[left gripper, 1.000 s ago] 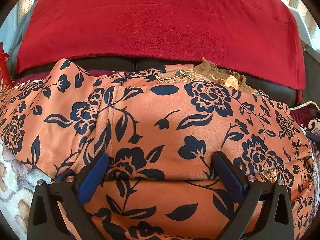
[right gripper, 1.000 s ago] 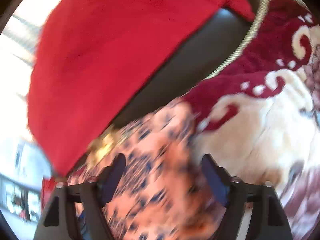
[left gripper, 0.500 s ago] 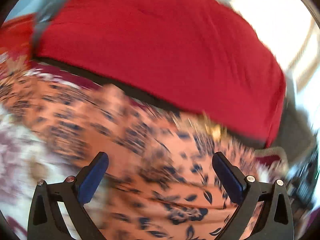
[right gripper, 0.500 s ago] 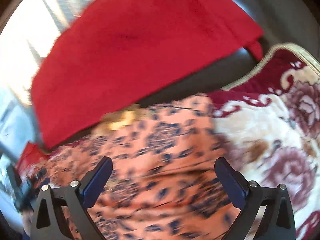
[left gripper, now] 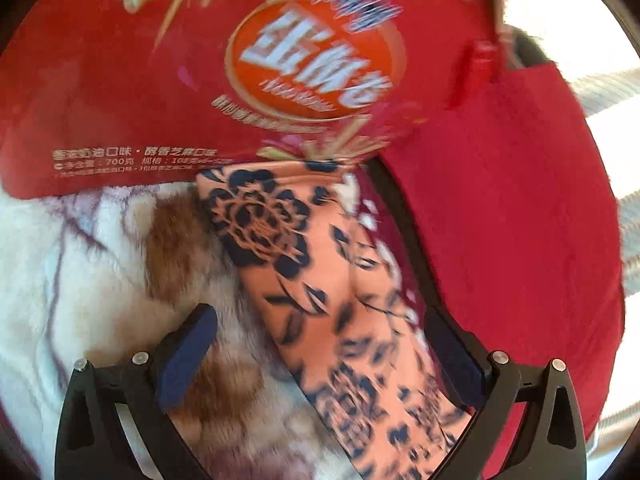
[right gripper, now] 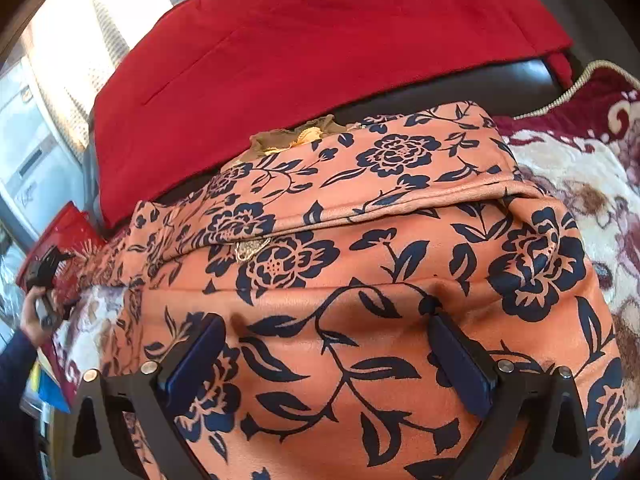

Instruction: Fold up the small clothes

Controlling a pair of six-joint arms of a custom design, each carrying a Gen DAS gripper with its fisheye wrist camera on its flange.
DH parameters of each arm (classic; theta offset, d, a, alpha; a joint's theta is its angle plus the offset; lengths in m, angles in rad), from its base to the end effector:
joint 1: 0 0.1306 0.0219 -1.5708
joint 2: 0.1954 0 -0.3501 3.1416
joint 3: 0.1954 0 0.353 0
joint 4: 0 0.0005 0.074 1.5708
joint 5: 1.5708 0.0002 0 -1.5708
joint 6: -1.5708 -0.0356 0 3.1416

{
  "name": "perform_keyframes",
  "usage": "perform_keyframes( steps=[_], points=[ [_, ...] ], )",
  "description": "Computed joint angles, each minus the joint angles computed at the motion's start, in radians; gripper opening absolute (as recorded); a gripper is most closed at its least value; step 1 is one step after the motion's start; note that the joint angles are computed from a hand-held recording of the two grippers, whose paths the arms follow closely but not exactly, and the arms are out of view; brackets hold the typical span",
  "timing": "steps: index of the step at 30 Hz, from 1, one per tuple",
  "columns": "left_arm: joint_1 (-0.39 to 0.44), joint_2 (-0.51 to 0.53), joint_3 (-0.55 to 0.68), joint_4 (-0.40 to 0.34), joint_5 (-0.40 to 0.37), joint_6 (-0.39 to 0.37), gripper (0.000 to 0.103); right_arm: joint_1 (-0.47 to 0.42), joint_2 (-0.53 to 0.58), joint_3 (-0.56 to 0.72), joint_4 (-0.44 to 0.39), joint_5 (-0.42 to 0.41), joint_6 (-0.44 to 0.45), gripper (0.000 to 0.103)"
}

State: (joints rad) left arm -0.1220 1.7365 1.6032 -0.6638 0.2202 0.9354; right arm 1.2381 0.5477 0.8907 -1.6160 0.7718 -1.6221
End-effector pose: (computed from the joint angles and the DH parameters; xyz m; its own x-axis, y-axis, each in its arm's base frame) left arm 0.5661 -0.0777 0.3333 -0.6389 -0.7129 -0.2890 -0.4110 0.6339 -0.6551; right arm 0.0649 0.1104 0.3910 -0.5937 0.4733 -0.6508 0.3431 0.8804 0.3272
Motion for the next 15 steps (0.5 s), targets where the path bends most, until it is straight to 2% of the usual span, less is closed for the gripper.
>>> perform_keyframes(
  steps=[1,2,3,4,5,6,7,9,12,13,15],
  points=[
    [-0.002,0.014,0.014,-0.003,-0.016,-0.003,0.102,0.013,0.011,0.0,-0.006,0.006,-0.009,0.102],
    [-0.009,0.03,0.045,-0.026,-0.047,-0.02,0.091,-0.018,0.055,-0.011,0.038,0.024,0.021,0.103],
    [-0.017,0.051,0.087,-0.078,-0.079,-0.05,0.074,-0.011,0.043,-0.004,0.031,0.013,0.02,0.103],
    [-0.021,0.094,0.159,-0.18,-0.124,-0.085,0.019,0.002,0.049,-0.004,0.017,0.023,0.002,0.103],
    [-0.017,0.11,0.188,-0.232,-0.15,-0.091,0.005,0.021,0.049,0.0,-0.006,0.031,-0.023,0.103],
    [-0.015,0.113,0.195,-0.233,-0.143,-0.081,0.005,0.006,0.049,-0.002,0.013,0.03,-0.004,0.103],
    [-0.029,0.112,0.215,-0.25,-0.18,-0.113,0.005,0.034,0.035,-0.004,-0.003,0.042,-0.033,0.103],
    [-0.08,0.083,0.228,-0.236,-0.275,-0.227,0.004,0.002,0.023,-0.031,0.064,0.048,0.014,0.103],
    [-0.199,0.012,0.235,-0.164,-0.346,-0.381,0.005,0.026,0.004,-0.043,0.065,0.074,-0.01,0.103],
    [-0.257,-0.013,0.24,-0.131,-0.37,-0.443,0.005,0.032,0.0,-0.045,0.065,0.081,-0.016,0.103],
    [-0.373,-0.024,0.285,-0.088,-0.379,-0.52,0.004,0.05,-0.015,-0.051,0.067,0.098,-0.033,0.103]
  ],
)
